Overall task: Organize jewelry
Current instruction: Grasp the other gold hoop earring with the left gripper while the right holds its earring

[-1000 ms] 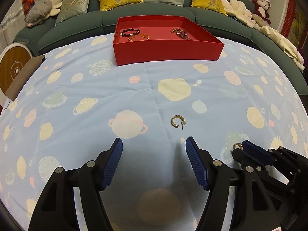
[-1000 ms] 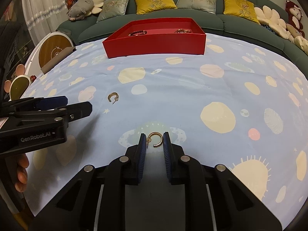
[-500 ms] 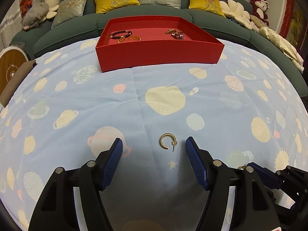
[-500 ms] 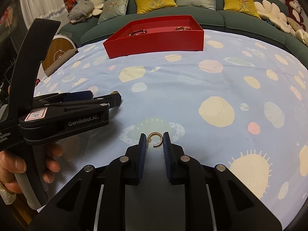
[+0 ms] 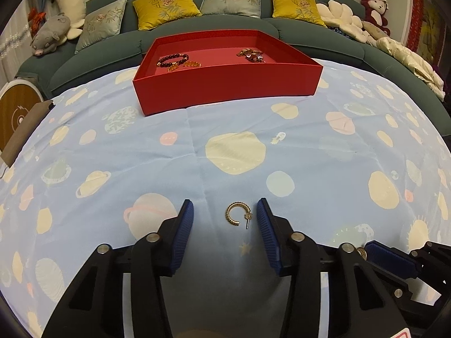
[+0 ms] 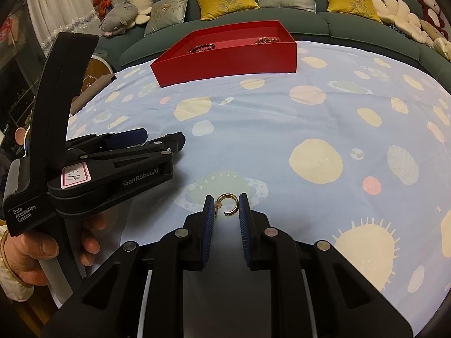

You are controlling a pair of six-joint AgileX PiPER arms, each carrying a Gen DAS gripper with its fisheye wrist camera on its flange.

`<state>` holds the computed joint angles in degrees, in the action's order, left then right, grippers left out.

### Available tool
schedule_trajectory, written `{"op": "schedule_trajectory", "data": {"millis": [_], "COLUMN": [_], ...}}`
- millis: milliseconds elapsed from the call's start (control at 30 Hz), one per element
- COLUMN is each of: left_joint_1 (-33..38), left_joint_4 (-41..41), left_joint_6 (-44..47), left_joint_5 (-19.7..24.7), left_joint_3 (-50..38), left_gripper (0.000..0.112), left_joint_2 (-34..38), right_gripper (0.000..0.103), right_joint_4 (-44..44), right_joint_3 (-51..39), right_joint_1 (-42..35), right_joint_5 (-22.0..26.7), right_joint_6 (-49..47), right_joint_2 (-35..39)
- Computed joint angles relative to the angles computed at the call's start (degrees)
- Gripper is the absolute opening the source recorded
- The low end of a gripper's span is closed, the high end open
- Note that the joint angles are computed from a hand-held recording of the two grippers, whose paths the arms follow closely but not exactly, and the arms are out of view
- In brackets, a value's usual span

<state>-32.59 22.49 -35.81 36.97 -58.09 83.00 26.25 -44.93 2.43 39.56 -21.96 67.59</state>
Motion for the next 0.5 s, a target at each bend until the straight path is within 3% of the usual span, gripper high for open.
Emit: {"op": "schedule_trajectory", "data": {"millis": [133,500], "left_joint_1": [0.46,3.42], "left_joint_4": [-1.77,-7.71], "left_joint_6": [2.03,7.44], "left_joint_5": [-0.28,-0.38], "left_joint_3": [-0.08,0.09], "left_gripper": [0.016,0.016], "left_joint_2": [-0.30,-2.74], "right_gripper": [0.017,0.017], "right_joint_4": [-0.19,-0.89], "right_joint_3": [0.14,-0.06], "right_joint_1": [0.10,0.55], "right_joint_5": [-0.04,-0.20], "right_joint_6": [0.32,1.44], "right_joint_2": [-0.19,-0.34]}}
